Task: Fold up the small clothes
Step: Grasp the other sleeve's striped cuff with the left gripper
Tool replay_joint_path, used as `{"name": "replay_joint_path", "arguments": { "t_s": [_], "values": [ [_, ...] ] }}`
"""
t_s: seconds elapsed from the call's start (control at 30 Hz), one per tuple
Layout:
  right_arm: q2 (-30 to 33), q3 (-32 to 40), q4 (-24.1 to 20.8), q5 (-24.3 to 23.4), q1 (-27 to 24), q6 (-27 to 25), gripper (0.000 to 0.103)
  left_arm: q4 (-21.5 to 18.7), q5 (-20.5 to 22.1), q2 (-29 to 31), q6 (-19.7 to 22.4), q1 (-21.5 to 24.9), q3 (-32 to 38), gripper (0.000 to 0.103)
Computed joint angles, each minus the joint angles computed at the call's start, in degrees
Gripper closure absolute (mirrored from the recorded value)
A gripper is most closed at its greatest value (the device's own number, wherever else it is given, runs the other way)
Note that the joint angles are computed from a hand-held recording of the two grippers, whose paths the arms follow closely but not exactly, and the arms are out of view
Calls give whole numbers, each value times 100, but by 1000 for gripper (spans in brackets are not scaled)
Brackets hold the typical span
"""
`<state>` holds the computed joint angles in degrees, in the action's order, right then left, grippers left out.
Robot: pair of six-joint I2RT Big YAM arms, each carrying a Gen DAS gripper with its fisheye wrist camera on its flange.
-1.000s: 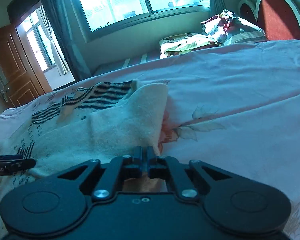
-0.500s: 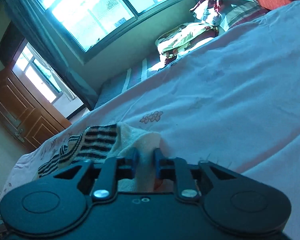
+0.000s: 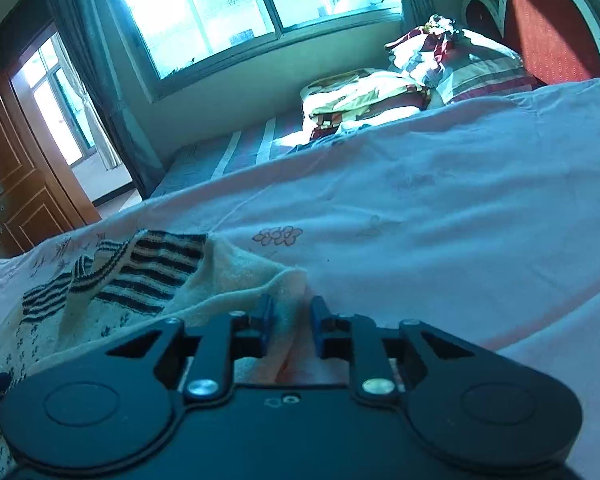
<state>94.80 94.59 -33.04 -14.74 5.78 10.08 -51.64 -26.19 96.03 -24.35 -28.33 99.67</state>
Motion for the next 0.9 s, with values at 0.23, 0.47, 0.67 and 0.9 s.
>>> {"name": "replay_joint_path", "arguments": {
  "t_s": [0.23,0.47,0.67,0.9],
  "values": [
    [-877,-1088,-291,-238,342,-1500,85,325,-102,-299,-42,-65,-568,22],
    [-1251,-1247,58,104,407,-720,71,400,-112,-1236,-723,157,-1352,21],
    [-1378,-1335,-184,315,444,-102,71,244,-232,-3004,-1955,1045,-3043,22],
    [-1414,-1237,-287,652,906,410,71,1274,903,-4346,-3480,2860,-4508,22]
  ]
}}
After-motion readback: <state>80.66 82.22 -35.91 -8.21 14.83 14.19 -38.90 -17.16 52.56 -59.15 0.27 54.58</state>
